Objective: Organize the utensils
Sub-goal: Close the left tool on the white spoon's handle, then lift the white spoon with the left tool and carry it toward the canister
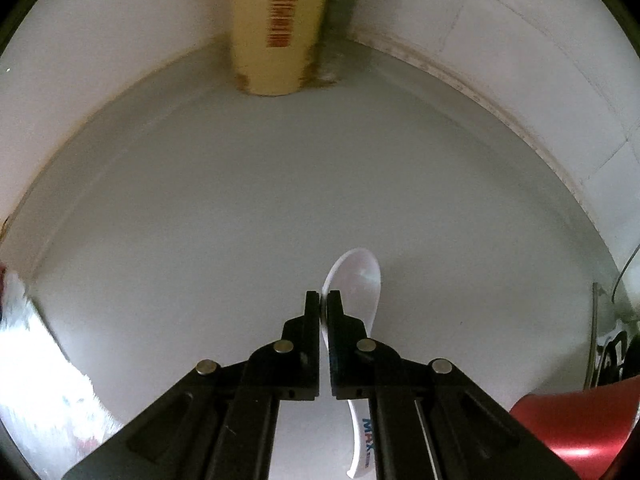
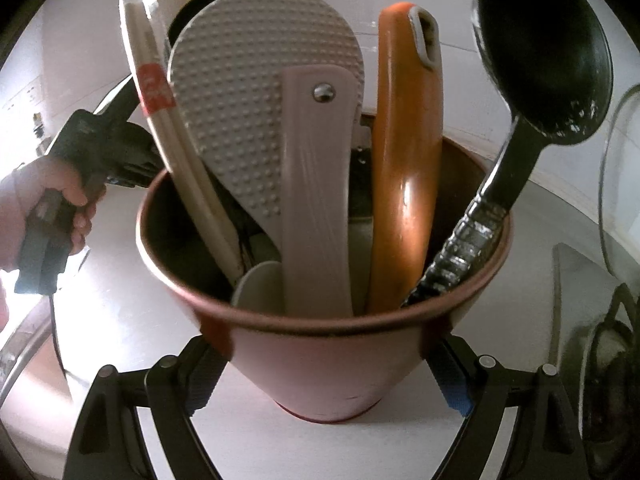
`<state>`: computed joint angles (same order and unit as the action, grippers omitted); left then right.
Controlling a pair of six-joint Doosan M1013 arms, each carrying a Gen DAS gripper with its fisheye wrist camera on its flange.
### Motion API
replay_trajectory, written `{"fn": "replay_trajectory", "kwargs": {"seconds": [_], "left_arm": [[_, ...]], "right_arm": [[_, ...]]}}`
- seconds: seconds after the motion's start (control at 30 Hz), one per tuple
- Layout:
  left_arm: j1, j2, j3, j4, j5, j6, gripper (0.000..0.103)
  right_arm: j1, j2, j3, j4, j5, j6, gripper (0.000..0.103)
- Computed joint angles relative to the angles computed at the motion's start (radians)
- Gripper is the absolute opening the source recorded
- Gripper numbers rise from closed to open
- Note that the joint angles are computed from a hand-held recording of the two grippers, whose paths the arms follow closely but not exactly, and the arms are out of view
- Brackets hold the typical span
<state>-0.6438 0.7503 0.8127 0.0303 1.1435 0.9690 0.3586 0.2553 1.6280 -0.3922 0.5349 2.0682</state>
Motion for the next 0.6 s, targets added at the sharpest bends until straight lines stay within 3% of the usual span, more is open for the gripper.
{"fn": "replay_trajectory", "kwargs": {"seconds": [0.4, 0.6], "left_arm": [[-0.009, -0.171, 0.249, 0.110, -0.182, -0.159, 0.003], [-0.026, -0.220, 0.302, 0.219, -0.240, -0.269, 0.003]], "right_arm": [[-0.028, -0.011, 0.009, 0.125, -0.028, -0.179, 0.091], [-0.050, -0.013, 0.014, 0.189, -0.043, -0.274, 0.091]]}}
